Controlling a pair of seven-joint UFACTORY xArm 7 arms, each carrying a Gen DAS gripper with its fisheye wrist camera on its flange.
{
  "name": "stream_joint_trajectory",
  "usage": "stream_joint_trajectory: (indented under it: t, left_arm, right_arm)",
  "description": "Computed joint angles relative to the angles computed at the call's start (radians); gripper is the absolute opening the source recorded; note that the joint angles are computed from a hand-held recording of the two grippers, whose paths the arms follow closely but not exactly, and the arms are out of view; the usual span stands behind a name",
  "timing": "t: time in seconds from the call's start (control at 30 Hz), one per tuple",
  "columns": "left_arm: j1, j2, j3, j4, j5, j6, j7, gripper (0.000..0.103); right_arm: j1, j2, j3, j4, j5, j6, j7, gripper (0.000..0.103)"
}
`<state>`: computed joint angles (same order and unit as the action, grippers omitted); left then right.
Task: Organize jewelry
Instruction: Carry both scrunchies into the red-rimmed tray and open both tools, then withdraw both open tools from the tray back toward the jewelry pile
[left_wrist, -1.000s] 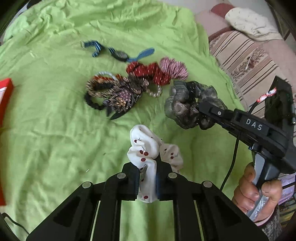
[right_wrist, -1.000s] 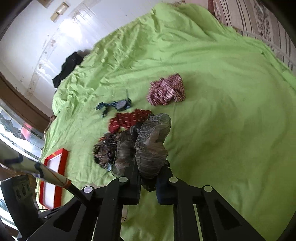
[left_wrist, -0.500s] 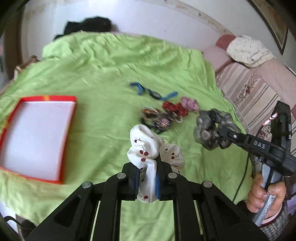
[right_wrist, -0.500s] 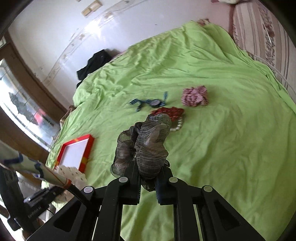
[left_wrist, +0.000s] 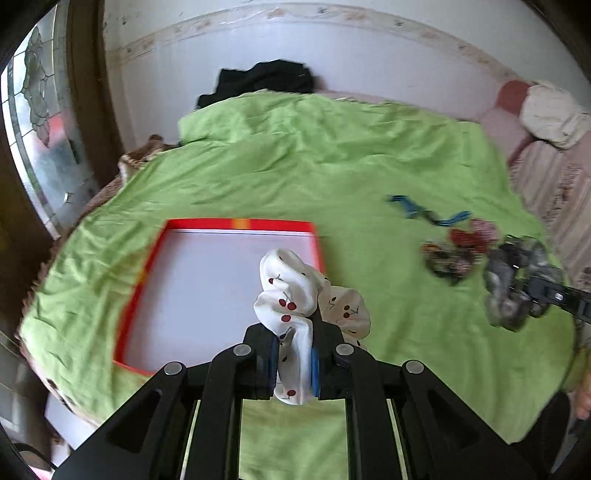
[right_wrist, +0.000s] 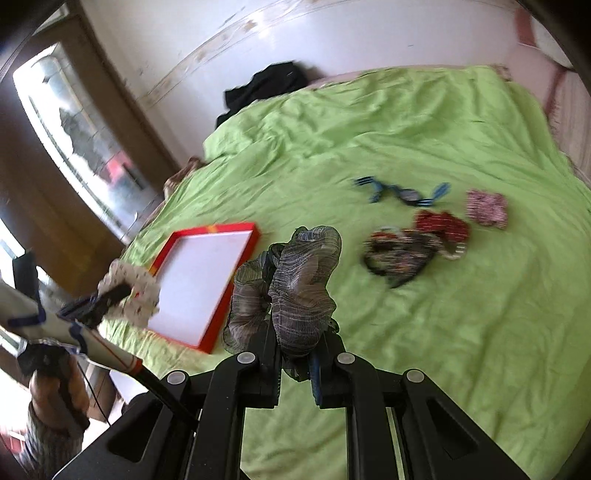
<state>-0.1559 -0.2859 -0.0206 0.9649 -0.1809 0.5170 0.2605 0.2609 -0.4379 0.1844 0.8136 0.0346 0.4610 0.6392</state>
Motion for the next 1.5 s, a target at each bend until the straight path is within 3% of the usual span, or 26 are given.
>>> stream_joint_trajectory:
  t: [0.13,0.33,0.7,0.87,1.0,1.13,1.23,1.33,1.5]
  left_arm:
    - [0.058,0.144,0.03,0.127,0.027,0.016,-0.004,0.013]
    - [0.156,0.459,0.043,0.451,-0.113,0.183,-0.031,0.013]
    - [0.224,0.883,0.002,0.925,-0.013,0.258,-0.169,0.013]
    - [0.231,1.04,-0.015,1.141,0.02,0.321,-0.204,0.013]
    - [0.232,1.066,-0.03,1.169,0.022,0.313,-0.206,0.021]
    - [0.233,1.008,-0.035,1.083,0.015,0.27,-0.202,0.038]
    - [0.244,0.941,-0.043,0.998,-0.007,0.241,-0.196,0.052]
    - [0.25,0.865,-0.036,0.91,-0.024,0.215,-0.212,0.056]
    - [0.245,0.66,-0.018,0.652,-0.02,0.116,-0.194,0.059]
  right_arm:
    - [0.022,0.178,0.022,0.157,-0.014,0.004,-0.016,0.013]
    - [0.071,0.452,0.021,0.433,-0.044,0.033,-0.042,0.013]
    - [0.119,0.998,-0.027,1.01,0.031,0.159,-0.111,0.013]
    - [0.125,1.123,-0.052,1.15,0.04,0.204,-0.124,0.014]
    - [0.151,1.137,-0.085,1.17,-0.005,0.207,-0.131,0.021]
    - [0.181,1.109,-0.118,1.152,-0.068,0.195,-0.113,0.051]
    - [0.195,1.065,-0.132,1.11,-0.11,0.176,-0.089,0.058]
    - [0.203,1.002,-0.137,1.039,-0.141,0.165,-0.059,0.059]
    - [0.201,0.805,-0.128,0.773,-0.19,0.099,0.012,0.06]
